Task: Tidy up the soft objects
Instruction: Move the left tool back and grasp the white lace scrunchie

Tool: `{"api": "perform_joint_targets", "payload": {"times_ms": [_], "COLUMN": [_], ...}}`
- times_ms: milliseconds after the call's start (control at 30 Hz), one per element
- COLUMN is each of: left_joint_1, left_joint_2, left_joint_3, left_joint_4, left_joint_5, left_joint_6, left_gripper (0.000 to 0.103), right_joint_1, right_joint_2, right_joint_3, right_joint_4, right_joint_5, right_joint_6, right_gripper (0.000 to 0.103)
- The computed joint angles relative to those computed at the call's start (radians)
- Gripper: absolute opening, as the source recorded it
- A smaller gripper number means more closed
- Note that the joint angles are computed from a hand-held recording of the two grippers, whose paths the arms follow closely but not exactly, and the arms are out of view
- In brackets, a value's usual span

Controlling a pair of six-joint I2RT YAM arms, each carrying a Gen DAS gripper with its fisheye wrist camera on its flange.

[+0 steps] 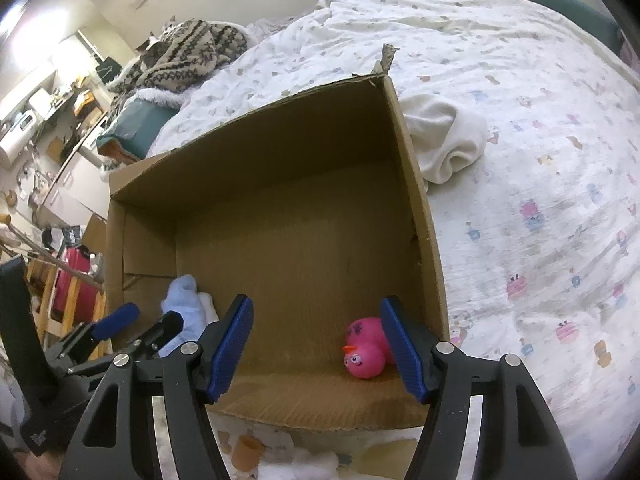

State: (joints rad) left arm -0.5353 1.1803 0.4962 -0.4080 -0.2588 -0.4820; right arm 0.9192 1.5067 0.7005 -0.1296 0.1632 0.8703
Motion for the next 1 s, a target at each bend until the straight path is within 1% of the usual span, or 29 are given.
{"api": "perform_joint_targets", "payload": {"times_ms": [167,300,567,633,767,867,1000], "left_joint_1": [0.0,-0.006,-0.018,0.005,0.004,-0.022,-0.038], "left_joint_2": [-0.068,-0.162,-0.272,-0.327,-0.414,-0.455,-0.515], "left_joint_3": [-0.012,-0.026,-0.022,-0.03,-0.045,-0.048,-0.055], "left_joint_4": [-0.024,-0.069,-0.196,-0.232,-0.299,-0.342,-0.392], "left_joint_5": [-0.006,-0.022,-0.029,-0.018,-0.015,-0.034,-0.037], "left_joint_6": [-0.01,-0.024,-0.061,-0.058,-0.092,-0.121,-0.159], "left_gripper": [0.074,0.074,0.074,0.074,0.074,0.074,0.074], "right_joint_1": [0.001,0.008,0.037,0.047,0.083,0.111,0.143], "right_joint_2": [-0.025,-0.057,-0.13,-0.145,-0.179,-0.213,-0.262], "right_joint_3": [-0.01,-0.024,-0.064,-0.07,-0.074,-0.081,-0.104], "right_joint_4": [-0.006,-0.023,-0.068,-0.079,-0.123,-0.156,-0.186], "right_joint_5": [0.009,0.022,0.045,0.048,0.079,0.104,0.12], "right_joint_6": [0.012,0.027,0.069,0.074,0.093,0.109,0.15], "right_gripper": [0.07,0.07,0.07,0.07,0.07,0.07,0.07]}}
